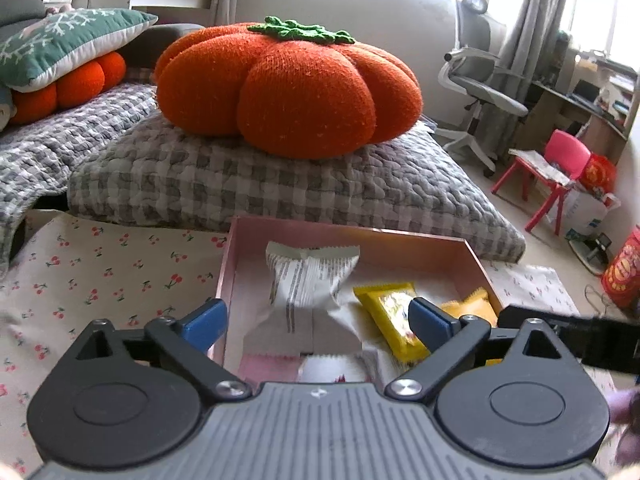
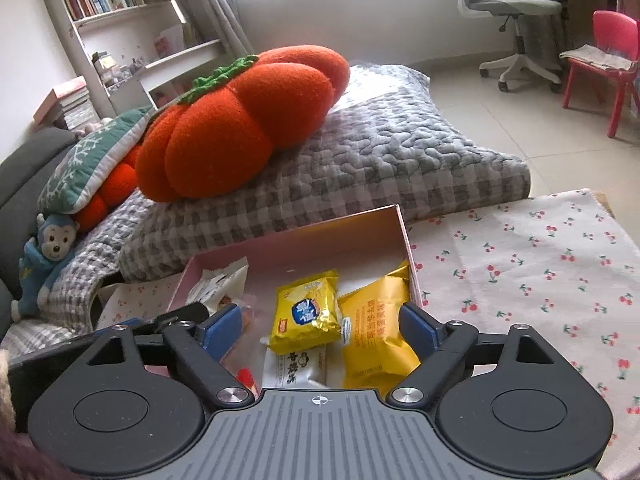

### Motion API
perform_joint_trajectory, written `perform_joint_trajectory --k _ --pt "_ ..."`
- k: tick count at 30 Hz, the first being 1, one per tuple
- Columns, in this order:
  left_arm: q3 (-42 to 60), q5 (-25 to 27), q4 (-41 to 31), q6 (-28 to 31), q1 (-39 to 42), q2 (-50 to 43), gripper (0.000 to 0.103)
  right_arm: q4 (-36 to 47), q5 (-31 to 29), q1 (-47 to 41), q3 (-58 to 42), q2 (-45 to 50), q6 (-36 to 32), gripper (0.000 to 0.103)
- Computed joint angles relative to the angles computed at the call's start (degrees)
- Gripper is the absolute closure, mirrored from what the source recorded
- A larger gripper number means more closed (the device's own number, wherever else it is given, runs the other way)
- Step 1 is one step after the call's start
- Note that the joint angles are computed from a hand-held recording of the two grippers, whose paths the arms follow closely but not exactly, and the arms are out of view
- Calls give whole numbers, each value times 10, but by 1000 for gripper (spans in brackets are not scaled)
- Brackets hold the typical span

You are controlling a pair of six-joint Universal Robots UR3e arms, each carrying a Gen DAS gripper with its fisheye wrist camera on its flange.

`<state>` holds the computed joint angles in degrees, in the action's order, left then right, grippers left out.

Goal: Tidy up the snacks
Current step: 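Open the left tool to drop the white bag while the right tool releases the chip bag, then withdraw both tools from the box toward the remaining snacks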

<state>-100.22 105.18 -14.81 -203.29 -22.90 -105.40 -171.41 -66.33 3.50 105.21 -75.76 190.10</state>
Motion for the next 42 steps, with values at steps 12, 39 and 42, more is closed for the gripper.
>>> perform_joint_trajectory --k 12,39,42 --pt "-39 36 -101 -37 -33 98 2 74 1 -15 89 -150 -39 14" --pt "-218 -5 -228 -95 -25 322 1 199 9 -48 284 -421 -228 9" --pt "-238 -8 -224 -86 -28 334 1 203 5 -53 301 -436 -248 9"
